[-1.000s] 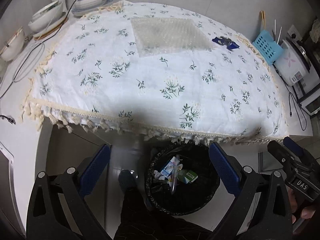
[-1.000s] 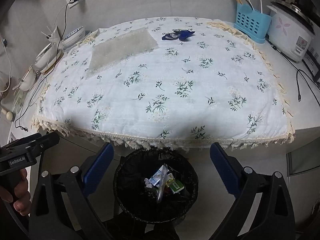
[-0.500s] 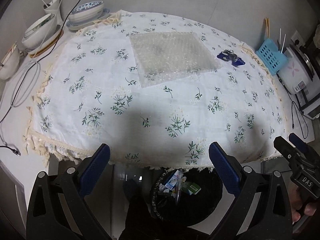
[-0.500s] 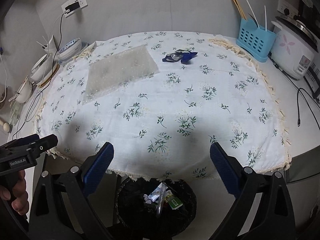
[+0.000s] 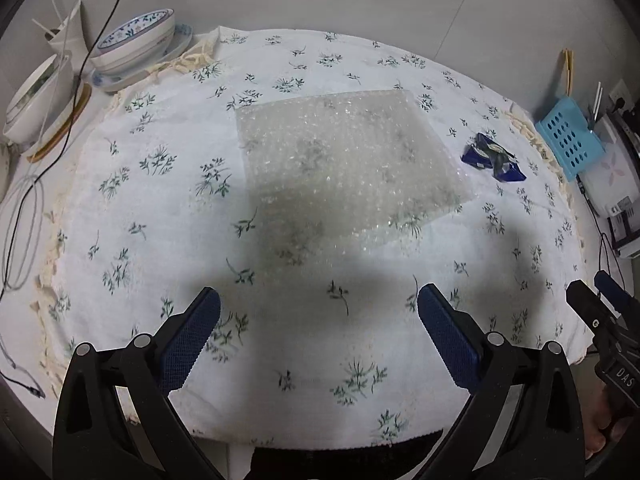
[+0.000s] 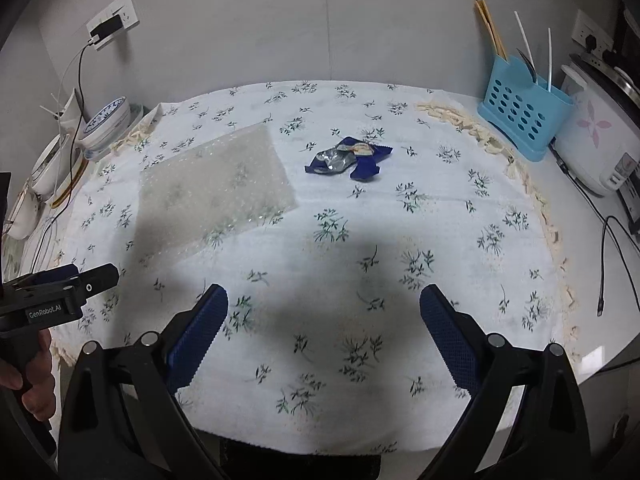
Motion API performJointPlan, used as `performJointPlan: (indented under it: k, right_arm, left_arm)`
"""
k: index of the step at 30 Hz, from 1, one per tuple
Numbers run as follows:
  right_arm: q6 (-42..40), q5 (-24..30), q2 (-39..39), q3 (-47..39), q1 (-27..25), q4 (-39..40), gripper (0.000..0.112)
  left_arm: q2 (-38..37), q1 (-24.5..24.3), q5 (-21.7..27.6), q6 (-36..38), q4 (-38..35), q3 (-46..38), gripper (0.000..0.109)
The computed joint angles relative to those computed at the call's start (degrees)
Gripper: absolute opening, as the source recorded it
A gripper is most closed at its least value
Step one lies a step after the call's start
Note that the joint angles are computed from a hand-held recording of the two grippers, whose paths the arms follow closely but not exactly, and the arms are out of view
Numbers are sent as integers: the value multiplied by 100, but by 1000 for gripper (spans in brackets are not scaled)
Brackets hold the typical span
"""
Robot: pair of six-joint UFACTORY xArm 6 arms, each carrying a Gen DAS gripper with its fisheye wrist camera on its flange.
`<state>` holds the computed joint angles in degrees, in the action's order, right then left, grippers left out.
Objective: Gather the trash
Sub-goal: 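Raise both open tools from the bin back over the table, then grasp the bubble-wrap sheet with the left tool while the right tool grasps the blue snack packet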
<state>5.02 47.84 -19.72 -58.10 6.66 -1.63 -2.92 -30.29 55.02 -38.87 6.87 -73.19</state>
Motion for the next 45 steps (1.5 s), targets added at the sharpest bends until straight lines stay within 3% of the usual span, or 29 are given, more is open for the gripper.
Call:
performJointPlan:
  k: [7, 16, 24, 30, 34, 38, 45]
  right_arm:
    - [306, -337, 1512, -1140, -125, -148, 93]
    - [658, -382, 3195, -2550, -286, -285, 93]
    - [821, -501, 3878, -3020, -257, -462, 78]
    - [1006, -592, 3954, -3003, -216, -716, 59]
    - [977, -688, 3906, -2910, -185, -823, 48]
    - [969, -596, 3942, -2999, -190, -740, 30]
    - [1081, -586, 3959, -3024, -154, -817, 20]
  left_arm:
    - [1496, 335, 251, 599, -248, -1446, 97]
    - [3198, 589, 732, 882, -251, -3334, 97]
    - [3633, 415, 1218, 623, 296, -4007, 95]
    - [3732, 331, 1431, 747, 251, -4267, 76]
    - [3843, 269, 1590, 851, 228, -4541, 55]
    - [3725, 237, 1550, 855, 253, -4405, 37]
    - [3663, 200, 1447, 873, 325, -4323, 15]
